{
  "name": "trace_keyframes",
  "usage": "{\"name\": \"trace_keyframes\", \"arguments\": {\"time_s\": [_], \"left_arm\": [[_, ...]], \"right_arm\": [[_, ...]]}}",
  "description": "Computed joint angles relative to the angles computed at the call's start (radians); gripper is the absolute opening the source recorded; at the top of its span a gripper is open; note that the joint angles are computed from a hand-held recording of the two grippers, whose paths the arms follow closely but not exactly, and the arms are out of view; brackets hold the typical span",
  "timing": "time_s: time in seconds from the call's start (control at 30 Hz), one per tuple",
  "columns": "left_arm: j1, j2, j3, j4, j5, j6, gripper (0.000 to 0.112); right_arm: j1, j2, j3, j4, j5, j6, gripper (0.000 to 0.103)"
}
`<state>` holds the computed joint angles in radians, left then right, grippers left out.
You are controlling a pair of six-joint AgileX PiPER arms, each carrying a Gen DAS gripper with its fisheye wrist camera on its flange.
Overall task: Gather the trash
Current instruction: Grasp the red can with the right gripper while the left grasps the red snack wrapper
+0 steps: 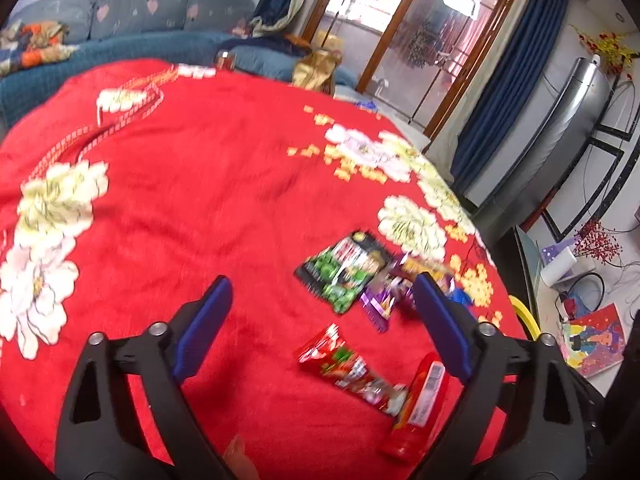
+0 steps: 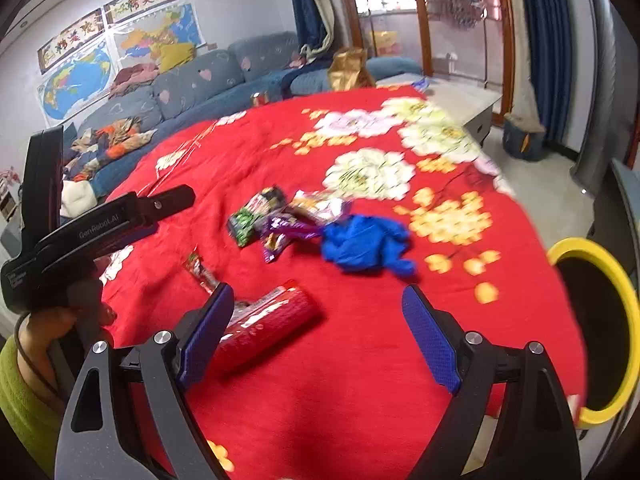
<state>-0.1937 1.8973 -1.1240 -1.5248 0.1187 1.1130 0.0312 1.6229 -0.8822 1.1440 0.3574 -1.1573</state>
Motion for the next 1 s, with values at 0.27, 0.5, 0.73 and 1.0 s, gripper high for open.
{"name": "trace_keyframes", "arguments": {"time_s": [0.27, 0.5, 0.73, 1.0], "left_arm": [[0.061, 0.057, 0.0, 0.011, 0.181, -0.043, 0.06], [0.065, 0.103, -0.018, 0.039, 0.248, -0.076, 0.03], [0.066, 0.098, -0.004, -0.02, 0.268, 0.0, 0.022], [0.038, 0.07, -0.001, -0.019, 0.251, 0.009, 0.019]], "right_arm": [[0.036, 0.119, -0.067, -0.068, 0.071, 0.13, 0.078], [0.027, 0.168, -0.067, 0.033, 0.131, 0.067, 0.06], [-0.038, 0.144, -0.025, 0.107, 0.209, 0.005, 0.045], [-0.11, 0.107, 0.009, 0.124, 0.238, -0.032, 0.038]]}}
